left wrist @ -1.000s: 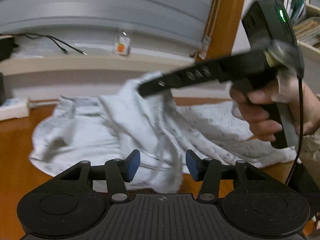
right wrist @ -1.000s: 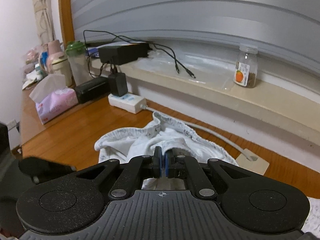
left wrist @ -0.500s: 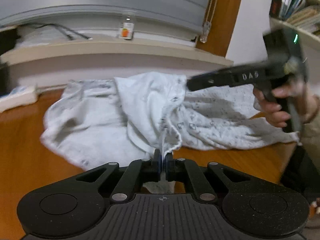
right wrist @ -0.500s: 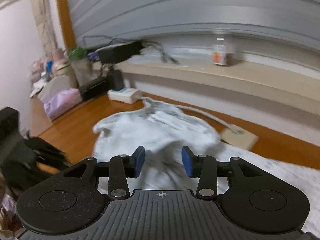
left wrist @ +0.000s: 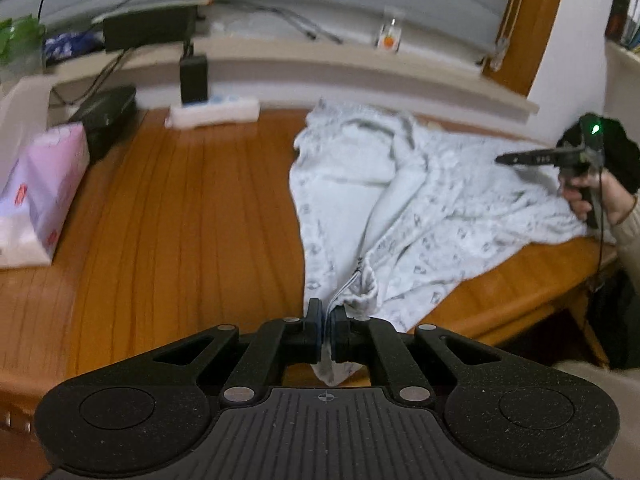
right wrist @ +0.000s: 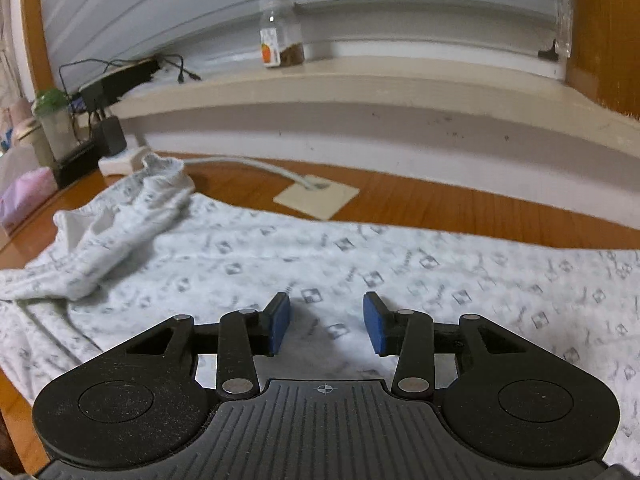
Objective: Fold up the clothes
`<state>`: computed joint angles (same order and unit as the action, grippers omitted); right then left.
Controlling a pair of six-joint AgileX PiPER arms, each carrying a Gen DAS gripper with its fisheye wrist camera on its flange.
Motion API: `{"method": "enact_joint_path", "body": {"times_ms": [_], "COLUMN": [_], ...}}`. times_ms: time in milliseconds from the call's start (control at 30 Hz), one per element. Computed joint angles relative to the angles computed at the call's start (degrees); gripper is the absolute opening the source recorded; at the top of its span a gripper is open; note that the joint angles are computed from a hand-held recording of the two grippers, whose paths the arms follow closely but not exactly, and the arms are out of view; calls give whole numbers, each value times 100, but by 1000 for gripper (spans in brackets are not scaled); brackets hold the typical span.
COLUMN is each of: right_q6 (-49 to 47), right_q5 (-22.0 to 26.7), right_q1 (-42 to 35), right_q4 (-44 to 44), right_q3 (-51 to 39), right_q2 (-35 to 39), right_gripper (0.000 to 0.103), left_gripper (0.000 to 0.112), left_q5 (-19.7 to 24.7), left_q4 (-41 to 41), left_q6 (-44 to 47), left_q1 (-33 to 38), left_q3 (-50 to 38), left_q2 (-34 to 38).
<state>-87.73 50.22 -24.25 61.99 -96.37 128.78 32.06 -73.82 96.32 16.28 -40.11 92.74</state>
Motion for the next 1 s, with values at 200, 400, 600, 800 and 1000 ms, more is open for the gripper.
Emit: {"method": "enact_joint_path", "body": {"times_ms": [200, 400, 600, 800, 1000], "right_q6": [-1104, -1280, -1286, -1355, -1365], "right_q5": [-327, -306, -347, -424, -442], "right_q1": [-12, -65, -62, -58, -63], "right_q4": [470, 744, 791, 869, 899], "right_q3": [594, 641, 670, 753, 789], "right_q2": [-196, -134, -135, -172, -194], "right_gripper": [43, 49, 51, 52, 53], "left_gripper": [16, 27, 34, 38, 55], "left_q5": [-182, -412, -555, -683, -835], "left_q4": [117, 109, -1142, -1847, -1102], "left_q6": [-236, -336, 336, 637, -208], "left_q1": [-116, -198, -881, -2106, -2755], "left_q3": [-287, -438, -921, -1954, -3041], "left_q2": [94, -98, 547, 1634, 2553]}}
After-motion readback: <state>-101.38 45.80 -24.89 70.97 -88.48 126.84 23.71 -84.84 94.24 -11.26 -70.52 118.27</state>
